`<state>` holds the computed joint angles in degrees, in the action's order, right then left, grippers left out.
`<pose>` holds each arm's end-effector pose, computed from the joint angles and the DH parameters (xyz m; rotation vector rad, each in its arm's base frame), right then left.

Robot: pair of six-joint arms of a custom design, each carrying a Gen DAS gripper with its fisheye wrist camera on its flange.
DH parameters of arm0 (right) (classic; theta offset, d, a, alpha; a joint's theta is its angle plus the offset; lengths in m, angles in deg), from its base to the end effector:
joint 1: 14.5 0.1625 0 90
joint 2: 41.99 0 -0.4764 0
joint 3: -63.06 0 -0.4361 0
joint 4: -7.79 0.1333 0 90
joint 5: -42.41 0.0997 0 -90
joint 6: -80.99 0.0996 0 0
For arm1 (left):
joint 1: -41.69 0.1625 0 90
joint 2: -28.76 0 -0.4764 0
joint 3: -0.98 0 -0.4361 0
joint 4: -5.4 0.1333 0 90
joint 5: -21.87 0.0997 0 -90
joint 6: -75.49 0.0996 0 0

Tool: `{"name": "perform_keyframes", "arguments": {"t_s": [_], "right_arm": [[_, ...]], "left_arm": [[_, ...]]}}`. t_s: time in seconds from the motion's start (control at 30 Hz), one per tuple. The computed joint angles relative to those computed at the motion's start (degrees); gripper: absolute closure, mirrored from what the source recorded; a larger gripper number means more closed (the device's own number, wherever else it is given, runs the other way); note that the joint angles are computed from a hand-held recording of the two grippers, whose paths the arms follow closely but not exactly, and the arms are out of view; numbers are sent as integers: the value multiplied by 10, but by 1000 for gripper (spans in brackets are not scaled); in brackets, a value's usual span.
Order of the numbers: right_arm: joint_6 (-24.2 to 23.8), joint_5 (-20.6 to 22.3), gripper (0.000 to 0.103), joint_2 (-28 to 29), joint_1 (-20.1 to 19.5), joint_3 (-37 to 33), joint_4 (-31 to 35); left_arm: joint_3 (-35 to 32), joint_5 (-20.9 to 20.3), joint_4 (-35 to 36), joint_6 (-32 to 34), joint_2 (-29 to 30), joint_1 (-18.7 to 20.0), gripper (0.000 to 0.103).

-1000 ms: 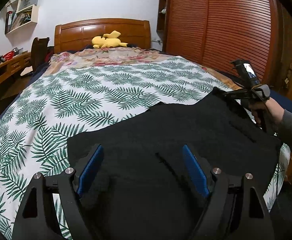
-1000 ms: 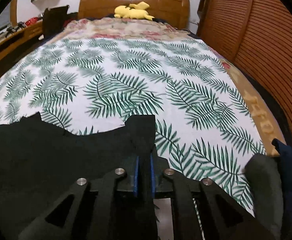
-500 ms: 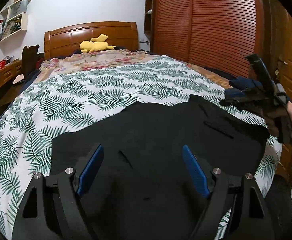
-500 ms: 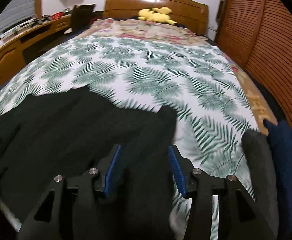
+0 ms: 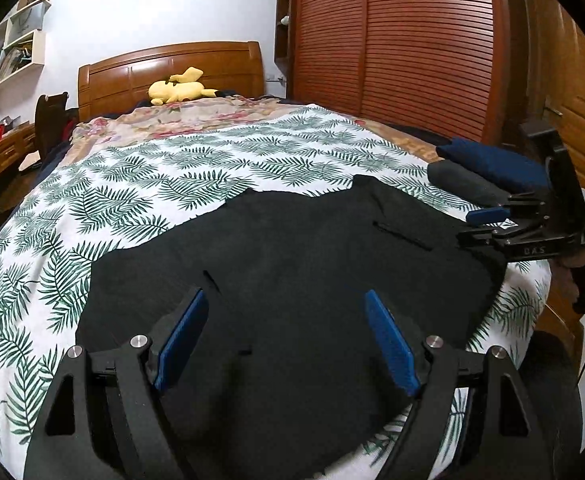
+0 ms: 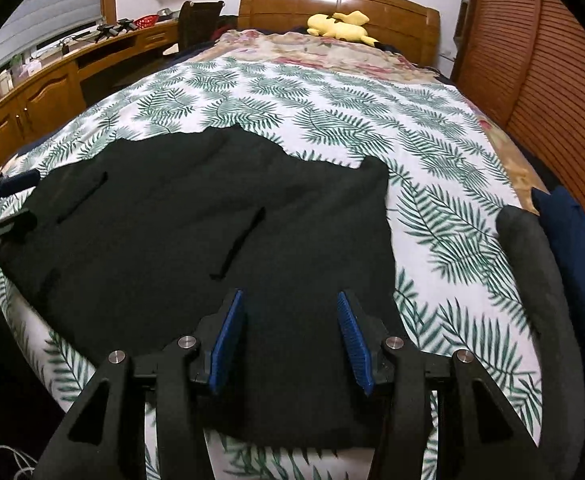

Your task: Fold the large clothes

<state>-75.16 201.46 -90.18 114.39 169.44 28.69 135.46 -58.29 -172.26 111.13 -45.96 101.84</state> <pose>0.3178 -0.3299 0.0932 0.1339 -2.0361 0.8952 -0.1081 -0.4905 0.2052 1.4988 2.4439 -0.6986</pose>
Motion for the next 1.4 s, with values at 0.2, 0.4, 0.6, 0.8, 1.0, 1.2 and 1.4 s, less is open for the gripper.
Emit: {"name": "perform_keyframes", "arguments": {"t_s": [0.2, 0.4, 0.6, 0.8, 1.0, 1.2, 1.4], "right_arm": [[66, 1, 53, 14, 15, 10, 25], [26, -16, 53, 19, -8, 34, -31], [70, 4, 52, 40, 8, 13, 24], [43, 18, 52, 44, 43, -8, 13], [-60, -33, 52, 54, 46, -34, -53], [-92, -74, 52, 81, 20, -50, -69], [-114, -86, 52, 77, 3, -29, -112]], "left_arm": [[18, -17, 21, 2, -27, -1, 21], [41, -11, 35, -2, -49, 3, 29], [51, -11, 44, -24, -55, 13, 47], [48, 0, 40, -28, -44, 14, 51], [41, 13, 32, -33, -30, 18, 51], [39, 8, 30, -37, -33, 22, 54], [42, 2, 32, -35, -37, 20, 54]]}}
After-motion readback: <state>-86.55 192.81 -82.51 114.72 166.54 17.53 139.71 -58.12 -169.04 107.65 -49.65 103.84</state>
